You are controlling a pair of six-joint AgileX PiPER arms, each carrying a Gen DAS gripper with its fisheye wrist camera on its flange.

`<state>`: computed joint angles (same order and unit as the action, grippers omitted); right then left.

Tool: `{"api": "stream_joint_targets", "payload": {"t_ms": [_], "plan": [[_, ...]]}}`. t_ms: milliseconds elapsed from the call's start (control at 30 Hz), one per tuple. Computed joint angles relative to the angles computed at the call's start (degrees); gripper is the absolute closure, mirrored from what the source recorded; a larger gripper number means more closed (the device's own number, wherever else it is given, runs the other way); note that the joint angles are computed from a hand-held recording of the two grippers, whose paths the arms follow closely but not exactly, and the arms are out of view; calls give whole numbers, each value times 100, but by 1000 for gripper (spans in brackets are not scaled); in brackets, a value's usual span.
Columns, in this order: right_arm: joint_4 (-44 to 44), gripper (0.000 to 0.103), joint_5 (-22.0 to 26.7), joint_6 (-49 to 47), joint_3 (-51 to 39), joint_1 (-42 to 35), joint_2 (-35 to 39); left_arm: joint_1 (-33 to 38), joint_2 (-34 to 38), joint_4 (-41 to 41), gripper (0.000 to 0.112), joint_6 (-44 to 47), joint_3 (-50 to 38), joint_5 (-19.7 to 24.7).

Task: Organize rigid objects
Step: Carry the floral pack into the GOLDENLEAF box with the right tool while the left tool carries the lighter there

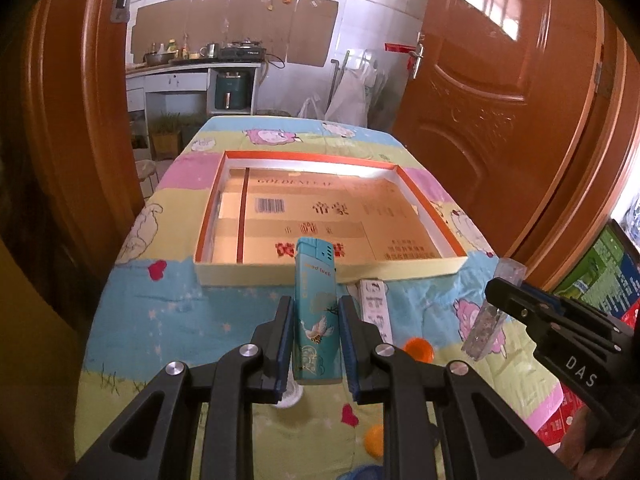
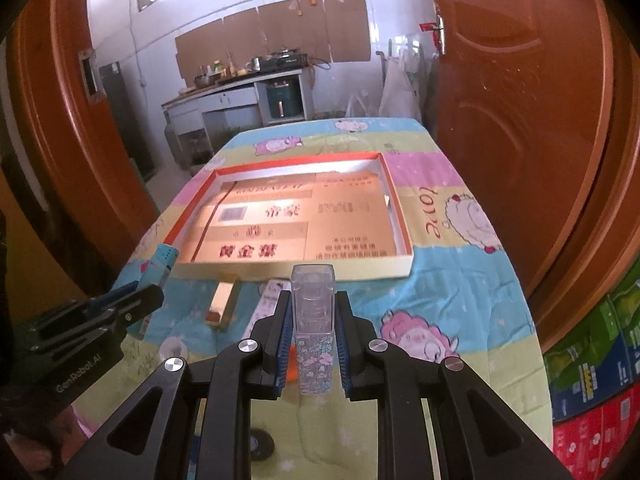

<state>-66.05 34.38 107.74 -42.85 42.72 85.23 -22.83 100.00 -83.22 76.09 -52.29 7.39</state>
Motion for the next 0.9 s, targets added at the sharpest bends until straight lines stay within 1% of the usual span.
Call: {"api": "stream_joint_targets", "payload": {"t_ms": [133, 233, 300, 533, 633, 767, 900], "plan": [[-10, 83, -193, -218, -182, -306, 94, 67, 205, 1500, 90, -1492, -384, 53], [27, 83, -360, -407, -326, -552, 179, 107, 353, 2405, 90, -2392, -669, 111], [53, 83, -476, -538, -423, -715, 249, 122, 486, 3217, 90, -3207, -916, 154], [267, 83, -911, -1152, -841, -1293, 530, 153, 948, 5030, 90, -5070, -1755, 438], [476, 83, -1086, -1539, -1038, -1543, 672, 146, 1195, 5579, 90, -5662, -2120, 578], [1209, 83, -1438, -2536, -1356, -1962, 941, 144, 1538, 6185, 90, -6313, -2574, 751], [2542, 83, -1657, -4088, -1779, -2324, 1316, 149, 1868, 6674, 90, -6847, -3036, 947]]}}
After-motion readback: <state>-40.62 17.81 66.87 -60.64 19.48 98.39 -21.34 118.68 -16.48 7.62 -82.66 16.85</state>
